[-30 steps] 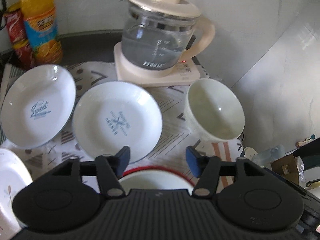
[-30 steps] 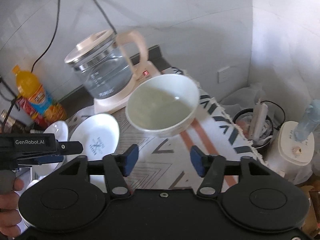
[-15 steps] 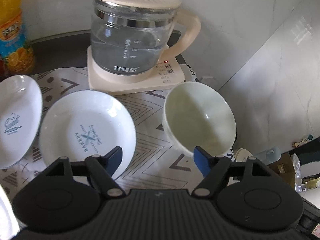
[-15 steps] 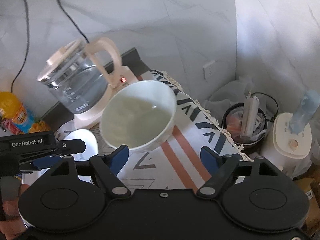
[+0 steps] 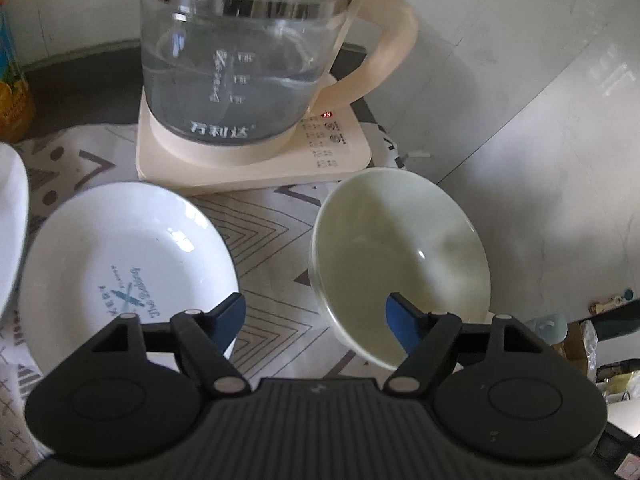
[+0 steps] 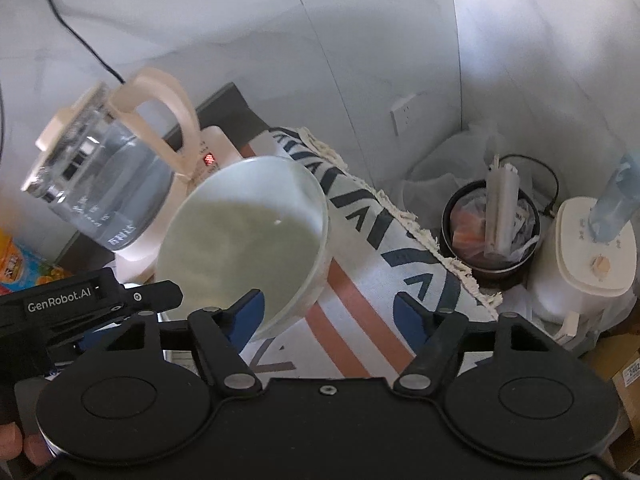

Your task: Organize plates and bowls

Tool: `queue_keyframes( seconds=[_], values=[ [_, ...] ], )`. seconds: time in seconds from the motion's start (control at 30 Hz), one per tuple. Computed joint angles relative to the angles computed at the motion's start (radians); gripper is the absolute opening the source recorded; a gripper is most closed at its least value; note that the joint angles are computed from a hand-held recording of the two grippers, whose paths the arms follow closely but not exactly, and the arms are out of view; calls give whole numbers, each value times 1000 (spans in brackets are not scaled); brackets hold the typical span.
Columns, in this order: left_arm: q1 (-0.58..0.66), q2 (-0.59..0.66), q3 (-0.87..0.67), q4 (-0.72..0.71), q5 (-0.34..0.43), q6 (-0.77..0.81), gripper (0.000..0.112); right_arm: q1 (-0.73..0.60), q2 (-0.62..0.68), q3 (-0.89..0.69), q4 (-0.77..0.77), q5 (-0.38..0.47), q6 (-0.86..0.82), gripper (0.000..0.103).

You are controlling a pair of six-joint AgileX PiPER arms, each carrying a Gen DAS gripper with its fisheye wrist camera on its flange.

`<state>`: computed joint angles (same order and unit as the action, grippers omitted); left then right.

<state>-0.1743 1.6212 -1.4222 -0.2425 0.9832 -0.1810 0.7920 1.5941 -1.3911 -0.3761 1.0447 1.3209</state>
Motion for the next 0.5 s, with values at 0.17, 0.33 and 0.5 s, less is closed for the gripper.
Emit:
queue_keyframes(
  seconds=[0.17, 0.33, 0.5],
  values=[
    [-16, 32, 0, 1, -25, -27, 68, -35, 25, 5, 34, -25, -4, 63],
    [-27, 67, -15, 13, -12, -78, 44, -49, 69, -27, 55, -25, -31, 52],
    [-32, 77, -4, 3, -25, -88, 17, -54, 84, -30, 86, -74, -95, 23]
  ],
)
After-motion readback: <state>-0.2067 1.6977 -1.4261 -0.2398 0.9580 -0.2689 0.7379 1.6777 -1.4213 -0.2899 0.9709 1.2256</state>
